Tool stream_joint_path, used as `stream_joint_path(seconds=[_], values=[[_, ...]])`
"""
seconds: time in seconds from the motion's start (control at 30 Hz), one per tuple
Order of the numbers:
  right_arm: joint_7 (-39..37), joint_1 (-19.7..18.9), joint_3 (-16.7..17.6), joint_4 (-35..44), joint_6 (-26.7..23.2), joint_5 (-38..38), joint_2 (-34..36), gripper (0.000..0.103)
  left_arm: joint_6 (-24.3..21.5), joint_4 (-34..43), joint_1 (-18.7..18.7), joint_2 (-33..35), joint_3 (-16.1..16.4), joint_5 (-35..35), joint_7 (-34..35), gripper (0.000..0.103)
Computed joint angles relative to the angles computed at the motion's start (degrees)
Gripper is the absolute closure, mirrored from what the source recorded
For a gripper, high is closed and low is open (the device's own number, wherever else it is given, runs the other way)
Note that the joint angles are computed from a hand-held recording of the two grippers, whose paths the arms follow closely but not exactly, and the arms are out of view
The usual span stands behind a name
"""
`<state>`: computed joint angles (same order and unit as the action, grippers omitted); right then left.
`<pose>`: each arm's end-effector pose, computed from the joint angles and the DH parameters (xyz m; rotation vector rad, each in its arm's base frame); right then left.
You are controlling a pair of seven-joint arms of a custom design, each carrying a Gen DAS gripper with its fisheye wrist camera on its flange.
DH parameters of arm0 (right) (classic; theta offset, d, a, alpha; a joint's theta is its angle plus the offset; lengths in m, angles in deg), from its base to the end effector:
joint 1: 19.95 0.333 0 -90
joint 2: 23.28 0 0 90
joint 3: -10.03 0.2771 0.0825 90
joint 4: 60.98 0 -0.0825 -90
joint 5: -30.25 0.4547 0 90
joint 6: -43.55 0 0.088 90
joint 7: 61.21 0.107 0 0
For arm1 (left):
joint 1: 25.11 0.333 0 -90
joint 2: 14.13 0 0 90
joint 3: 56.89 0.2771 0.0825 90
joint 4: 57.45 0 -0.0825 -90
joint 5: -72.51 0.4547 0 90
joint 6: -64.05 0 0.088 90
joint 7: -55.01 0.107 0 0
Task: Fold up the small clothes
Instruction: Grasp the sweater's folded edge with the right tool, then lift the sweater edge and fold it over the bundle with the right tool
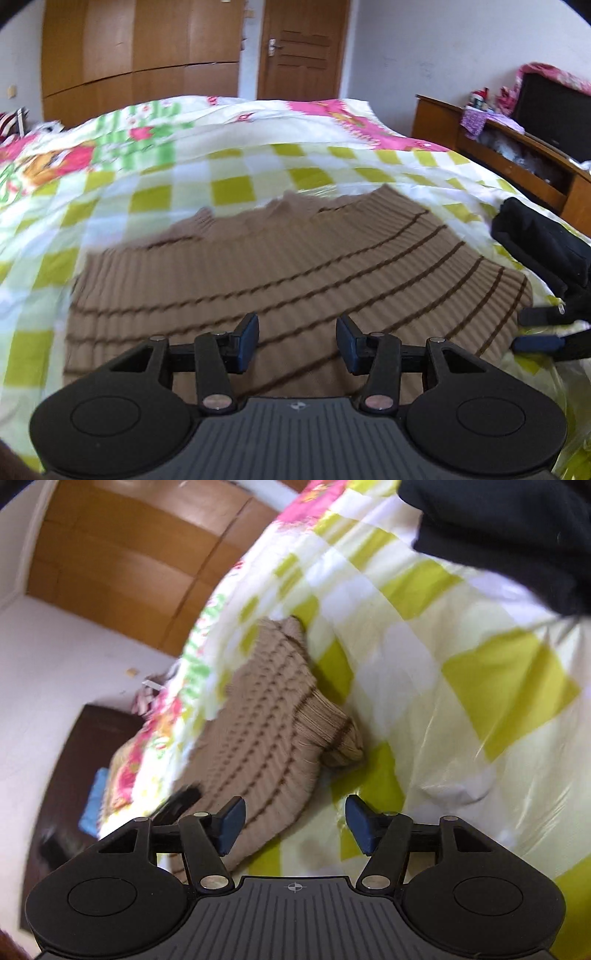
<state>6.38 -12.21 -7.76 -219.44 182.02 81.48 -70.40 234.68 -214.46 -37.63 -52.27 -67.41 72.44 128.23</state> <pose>0.4341 -0.0525 0.4278 -1.2569 1.7424 0.2164 0.4357 -0.1802 0.4529 -1.6346 1.8507 -1.0021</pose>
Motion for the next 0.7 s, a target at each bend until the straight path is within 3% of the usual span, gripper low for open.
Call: stream_joint_path(seconds=[0.07, 0.2, 0.27, 0.33, 0.43, 0.47, 0.53, 0.63, 0.7], values=[[1.49, 1.44, 2.39, -0.82, 7.05, 2.66, 0.45, 0.043, 0.21, -2.3, 0.04, -2.23, 0.94, -0.53, -0.21, 0.044], [4.38, 6.4, 3.76, -1.13, 21.06, 7.9, 2.86, 0.038, -0.34, -6.22, 1.93, -5.8, 0.63, 0.04, -0.75, 0.044], [2.46, 12.97, 0.09, -0.33, 28.67, 14.58, 4.64, 0.036, 0.51, -8.34, 0.04, -7.25, 3.27, -0.84, 0.78, 0.044], [1.62, 18.14, -2.03, 1.55, 34.31, 20.21, 7.22, 0.032, 1.23, -9.77, -0.28, -8.6, 3.42, -0.92, 1.71, 0.044], [1.71, 20.22, -2.58, 3.77, 35.25, 20.86, 9.19, 0.037, 2.28, -10.73, -0.57, -9.6, 3.56, -1.34, 2.14, 0.044], [-0.95, 22.3, -4.86, 4.58, 35.93, 23.86, 8.9, 0.062, 2.82, -11.01, -0.96, -9.85, 4.19, -1.95, 2.03, 0.044], [-6.59, 25.32, -8.43, 7.4, 37.05, 32.5, 10.47, 0.081, 4.77, -11.51, -0.6, -10.41, 4.09, -3.29, 0.4, 0.044], [-8.85, 24.1, -8.07, 8.57, 34.23, 35.05, 12.23, 0.084, 8.04, -10.78, 2.67, -9.56, 0.9, -2.76, -1.7, 0.044], [-8.46, 22.39, -5.92, 8.61, 30.49, 30.91, 13.13, 0.079, 10.19, -9.35, 4.6, -7.22, -0.65, -1.76, -2.38, 0.044]])
